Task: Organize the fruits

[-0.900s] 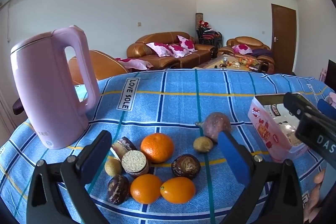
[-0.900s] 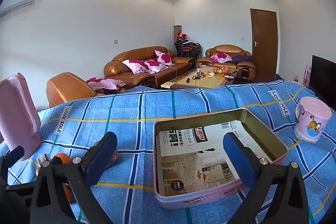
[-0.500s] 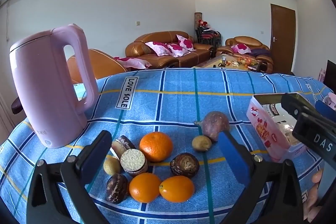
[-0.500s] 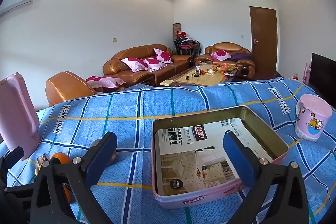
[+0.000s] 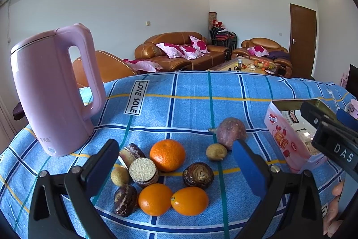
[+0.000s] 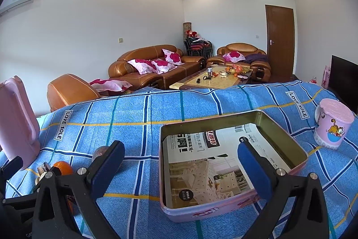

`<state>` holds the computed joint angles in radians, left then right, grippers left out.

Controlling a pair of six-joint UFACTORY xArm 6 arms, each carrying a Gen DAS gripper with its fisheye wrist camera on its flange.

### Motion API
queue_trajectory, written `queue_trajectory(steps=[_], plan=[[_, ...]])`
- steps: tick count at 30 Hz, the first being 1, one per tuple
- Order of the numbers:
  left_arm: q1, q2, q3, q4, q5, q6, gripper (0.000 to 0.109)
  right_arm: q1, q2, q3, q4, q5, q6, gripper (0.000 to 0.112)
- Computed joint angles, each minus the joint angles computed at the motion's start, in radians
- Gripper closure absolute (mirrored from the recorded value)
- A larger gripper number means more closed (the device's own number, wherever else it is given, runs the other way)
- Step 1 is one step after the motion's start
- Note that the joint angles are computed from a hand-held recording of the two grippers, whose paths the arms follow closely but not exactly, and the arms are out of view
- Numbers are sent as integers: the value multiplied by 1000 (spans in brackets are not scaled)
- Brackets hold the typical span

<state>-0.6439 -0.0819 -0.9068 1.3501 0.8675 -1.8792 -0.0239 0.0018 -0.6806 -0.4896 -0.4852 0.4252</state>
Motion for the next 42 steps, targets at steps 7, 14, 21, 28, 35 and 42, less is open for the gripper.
queue_trajectory(steps=[7,14,21,28,35,42], plan=[[1,2,-1,-5,0,3,6,1,0,1,3,1,-4,10],[4,1,0,-4,-3,4,6,0,-1,2,-1,0,-1,10],[4,0,1,-4,-4,4,6,0,-2,1,-3,3,0,10],[5,-1,2,-4,-5,4,6,1,-2,1,-3,3,0,10],[6,-1,2,-5,-6,5,6,1,-5,4,-5,-1,-1,10],[6,-1,2,-6,-6,5,6,-4,-10,3,-29,2,17,10]])
